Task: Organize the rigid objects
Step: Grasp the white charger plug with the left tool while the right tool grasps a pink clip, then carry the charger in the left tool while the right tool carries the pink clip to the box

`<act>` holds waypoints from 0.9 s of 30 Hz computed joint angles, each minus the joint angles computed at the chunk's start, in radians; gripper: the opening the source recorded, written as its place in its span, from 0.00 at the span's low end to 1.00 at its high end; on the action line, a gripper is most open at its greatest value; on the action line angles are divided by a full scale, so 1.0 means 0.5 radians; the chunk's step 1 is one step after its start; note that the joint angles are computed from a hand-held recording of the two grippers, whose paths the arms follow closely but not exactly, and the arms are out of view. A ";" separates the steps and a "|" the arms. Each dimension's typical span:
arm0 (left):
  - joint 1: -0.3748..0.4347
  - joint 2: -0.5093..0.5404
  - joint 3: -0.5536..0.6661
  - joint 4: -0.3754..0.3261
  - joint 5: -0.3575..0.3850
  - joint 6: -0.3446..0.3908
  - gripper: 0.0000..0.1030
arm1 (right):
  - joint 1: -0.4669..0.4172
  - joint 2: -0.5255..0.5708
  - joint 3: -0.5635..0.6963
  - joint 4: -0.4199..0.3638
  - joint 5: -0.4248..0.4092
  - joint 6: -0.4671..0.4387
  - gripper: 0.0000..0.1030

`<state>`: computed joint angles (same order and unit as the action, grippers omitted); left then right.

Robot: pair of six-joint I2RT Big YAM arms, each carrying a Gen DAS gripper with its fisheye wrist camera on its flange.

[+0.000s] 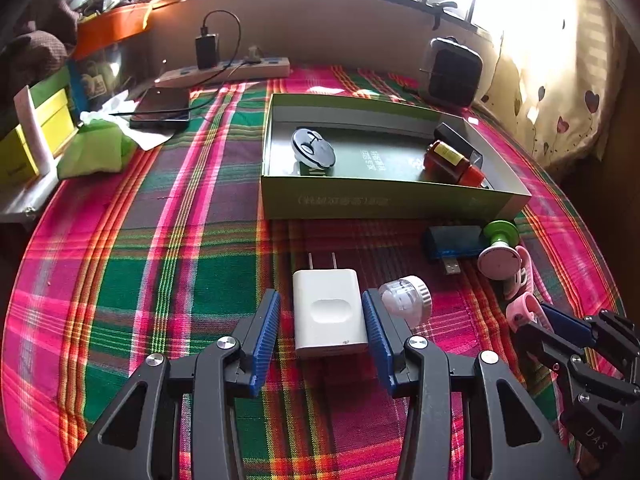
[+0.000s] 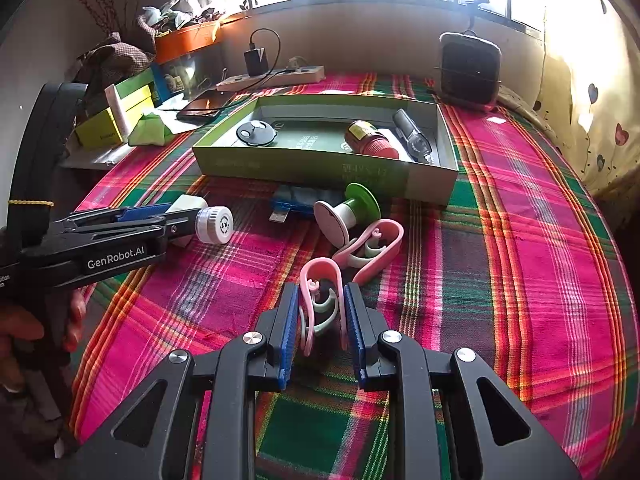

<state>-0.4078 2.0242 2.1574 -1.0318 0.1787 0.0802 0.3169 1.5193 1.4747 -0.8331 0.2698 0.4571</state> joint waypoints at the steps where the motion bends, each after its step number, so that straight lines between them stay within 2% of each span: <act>1: 0.000 -0.001 -0.001 0.003 0.000 -0.001 0.40 | -0.002 0.001 0.000 0.001 -0.004 0.002 0.24; 4: 0.001 0.001 0.001 0.003 0.002 -0.005 0.39 | -0.006 0.002 0.001 0.002 -0.015 0.006 0.24; 8: 0.005 0.003 0.006 0.004 -0.004 -0.033 0.32 | -0.009 0.006 0.004 -0.001 -0.026 0.005 0.24; 27: 0.017 0.000 -0.005 0.012 0.025 -0.049 0.31 | -0.011 0.007 0.007 -0.005 -0.031 0.005 0.24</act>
